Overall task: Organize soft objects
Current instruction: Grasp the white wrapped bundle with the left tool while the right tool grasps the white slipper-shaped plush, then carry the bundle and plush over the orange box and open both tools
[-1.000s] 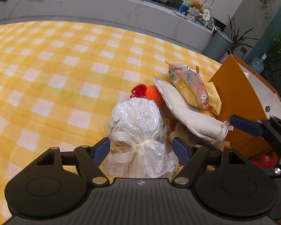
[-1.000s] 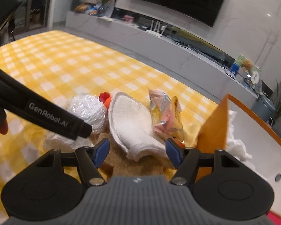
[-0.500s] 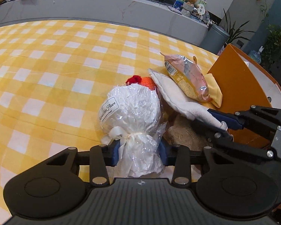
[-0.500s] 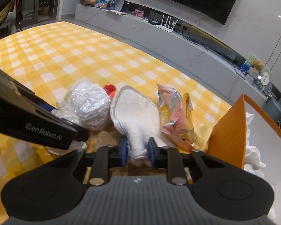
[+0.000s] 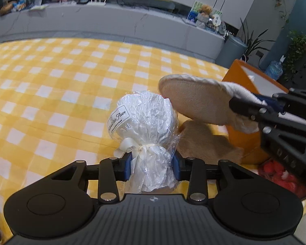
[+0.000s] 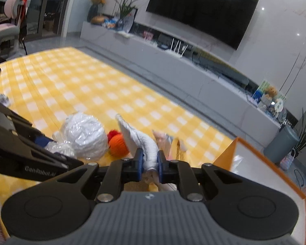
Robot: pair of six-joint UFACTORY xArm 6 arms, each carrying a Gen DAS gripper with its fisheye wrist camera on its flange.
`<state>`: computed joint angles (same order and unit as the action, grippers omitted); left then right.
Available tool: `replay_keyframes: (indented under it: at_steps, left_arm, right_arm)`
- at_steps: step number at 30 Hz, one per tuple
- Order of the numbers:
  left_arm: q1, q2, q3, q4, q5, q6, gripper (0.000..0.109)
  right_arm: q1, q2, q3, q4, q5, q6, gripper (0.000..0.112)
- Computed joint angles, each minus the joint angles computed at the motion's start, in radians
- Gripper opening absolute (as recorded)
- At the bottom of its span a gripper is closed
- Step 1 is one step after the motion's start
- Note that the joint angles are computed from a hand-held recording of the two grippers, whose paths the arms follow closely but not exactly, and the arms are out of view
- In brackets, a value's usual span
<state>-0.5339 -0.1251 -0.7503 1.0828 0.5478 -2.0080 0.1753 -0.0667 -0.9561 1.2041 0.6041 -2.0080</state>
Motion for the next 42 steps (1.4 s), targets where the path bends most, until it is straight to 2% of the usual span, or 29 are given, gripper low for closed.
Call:
replay_keyframes:
  at_steps: [5, 14, 19, 23, 27, 33, 37, 42]
  left_arm:
    - [-0.064, -0.058, 0.003, -0.014, 0.078, -0.002, 0.043]
    - [-0.174, -0.100, -0.074, 0.009, 0.225, 0.028, 0.043]
    - [-0.205, -0.064, -0.172, 0.043, 0.246, 0.081, 0.043]
    - [-0.201, 0.000, -0.272, 0.065, 0.221, 0.149, 0.043]
    - [-0.159, 0.083, -0.378, 0.068, 0.133, 0.228, 0.043]
    - [-0.101, 0.262, -0.589, 0.003, 0.047, 0.412, 0.043]
    - [-0.073, 0.394, -0.736, -0.100, 0.014, 0.574, 0.043]
    - [-0.044, 0.571, -0.924, -0.273, -0.004, 0.770, 0.043]
  right_arm:
    - [-0.059, -0.088, 0.022, 0.006, 0.085, 0.031, 0.012]
    - [-0.241, -0.187, 0.005, -0.007, 0.304, 0.119, 0.012]
    - [-0.354, -0.182, -0.054, 0.016, 0.393, 0.150, 0.012]
    - [-0.435, -0.146, -0.118, 0.048, 0.432, 0.171, 0.012]
    - [-0.495, -0.077, -0.208, 0.066, 0.435, 0.204, 0.012]
    - [-0.536, 0.066, -0.365, 0.071, 0.375, 0.284, 0.012]
    - [-0.532, 0.179, -0.478, 0.039, 0.329, 0.368, 0.012]
    - [-0.486, 0.313, -0.588, -0.023, 0.228, 0.439, 0.012]
